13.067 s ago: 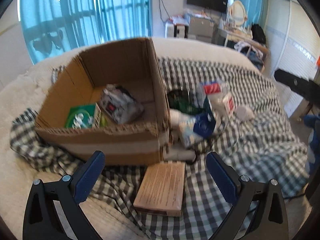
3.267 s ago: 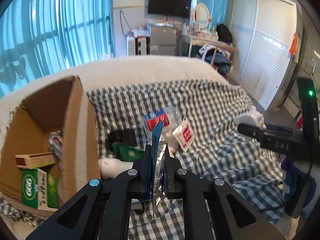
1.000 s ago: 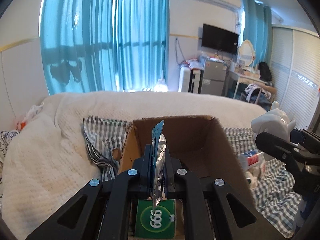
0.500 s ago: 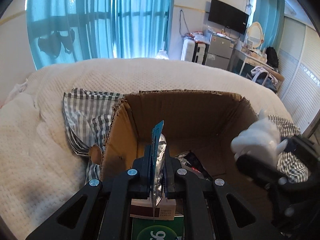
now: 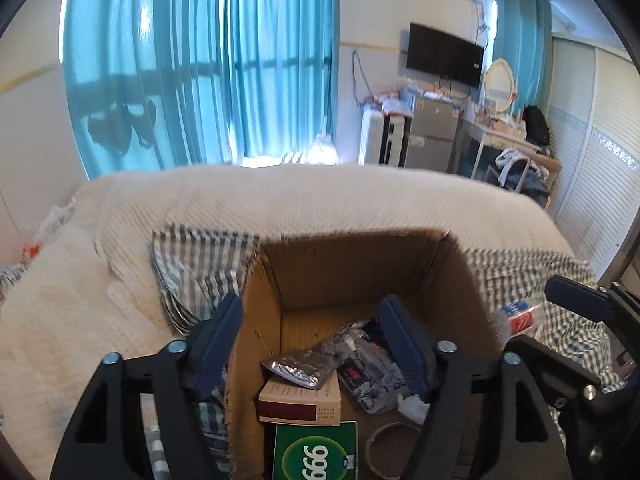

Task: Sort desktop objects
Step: 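Open both grippers to drop the blister pack and figurine into the box, then pull both grippers back from the box toward the remaining items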

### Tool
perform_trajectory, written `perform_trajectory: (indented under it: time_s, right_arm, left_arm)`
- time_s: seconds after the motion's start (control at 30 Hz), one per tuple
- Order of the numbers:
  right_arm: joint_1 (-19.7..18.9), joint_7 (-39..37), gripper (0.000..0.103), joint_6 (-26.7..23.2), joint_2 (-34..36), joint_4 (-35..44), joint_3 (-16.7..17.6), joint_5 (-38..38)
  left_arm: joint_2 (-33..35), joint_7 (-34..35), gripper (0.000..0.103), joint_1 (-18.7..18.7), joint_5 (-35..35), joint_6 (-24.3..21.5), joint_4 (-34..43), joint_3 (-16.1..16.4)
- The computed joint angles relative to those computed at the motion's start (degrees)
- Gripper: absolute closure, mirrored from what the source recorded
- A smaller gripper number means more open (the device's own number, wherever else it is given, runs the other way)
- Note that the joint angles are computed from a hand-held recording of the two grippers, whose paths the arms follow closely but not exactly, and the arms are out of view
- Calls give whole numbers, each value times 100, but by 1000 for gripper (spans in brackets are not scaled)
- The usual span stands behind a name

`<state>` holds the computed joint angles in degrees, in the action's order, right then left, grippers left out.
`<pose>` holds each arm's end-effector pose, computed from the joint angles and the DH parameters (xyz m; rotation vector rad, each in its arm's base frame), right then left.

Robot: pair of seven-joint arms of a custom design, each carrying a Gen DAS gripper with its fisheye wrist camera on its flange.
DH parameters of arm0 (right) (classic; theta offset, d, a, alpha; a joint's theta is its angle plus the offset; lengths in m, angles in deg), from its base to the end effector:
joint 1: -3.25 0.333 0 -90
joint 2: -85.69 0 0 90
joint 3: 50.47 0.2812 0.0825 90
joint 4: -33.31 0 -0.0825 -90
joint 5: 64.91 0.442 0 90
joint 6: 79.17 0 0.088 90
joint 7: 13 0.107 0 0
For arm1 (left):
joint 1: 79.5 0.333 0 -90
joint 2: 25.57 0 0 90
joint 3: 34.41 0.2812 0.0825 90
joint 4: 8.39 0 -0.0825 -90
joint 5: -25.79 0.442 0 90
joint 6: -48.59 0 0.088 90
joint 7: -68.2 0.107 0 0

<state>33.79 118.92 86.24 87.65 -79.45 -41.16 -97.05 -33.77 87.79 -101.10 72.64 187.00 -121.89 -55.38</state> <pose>0.4896 0.4478 0.4940 -1.9115 1.2123 -0.5176 0.4566 -0.4257 0.5402 -1.6846 1.6854 -0.8427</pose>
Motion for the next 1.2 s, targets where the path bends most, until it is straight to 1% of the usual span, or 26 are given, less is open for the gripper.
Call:
perform_trajectory:
  time_s: [0.03,0.1,0.13,0.2,0.23,0.4,0.5,0.63,0.77,0.93,1.03,1.2]
  right_arm:
    - [16,219,28,-33,-151,-67,-10,-211]
    - [-58,638,25,-51,-434,-240,54,-570]
    - [-132,853,24,-30,-595,-345,118,-731]
    - [-339,1381,19,5,-977,-600,304,-1080]
    - [-443,1585,18,16,-1165,-737,401,-1182]
    - [-893,2091,16,71,-2046,-1374,827,-1272]
    - [-1175,2315,12,182,-2683,-1822,1061,-1217]
    - [-1449,2384,8,320,-3409,-2333,1293,-1005]
    - [-1503,2322,7,363,-4216,-2951,1348,-698]
    - [-1436,2146,6,292,-5051,-3631,1286,-259]
    - [-1207,1879,6,157,-5469,-4001,1099,57]
    - [-1235,1646,6,-123,-6203,-4494,1198,379]
  left_arm:
    - [-75,-52,23,-5,45,0,-30,-13]
    - [-314,-199,16,-9,161,-17,-114,-75]
    - [-425,-274,13,-2,224,-29,-158,-115]
    - [-680,-456,3,26,369,-105,-266,-226]
    - [-826,-582,1,38,458,-155,-326,-300]
    - [-1232,-877,0,80,658,-340,-422,-596]
    - [-1412,-1028,0,86,775,-556,-437,-789]
    - [-1599,-1244,0,53,906,-648,-473,-1006]
    - [-1596,-1433,0,13,1037,-785,-395,-1217]
    - [-1365,-1626,0,-63,1269,-847,-200,-1367]
    - [-1143,-1829,0,-121,1487,-770,-32,-1401]
    - [-745,-2110,0,-310,1969,-680,144,-1411]
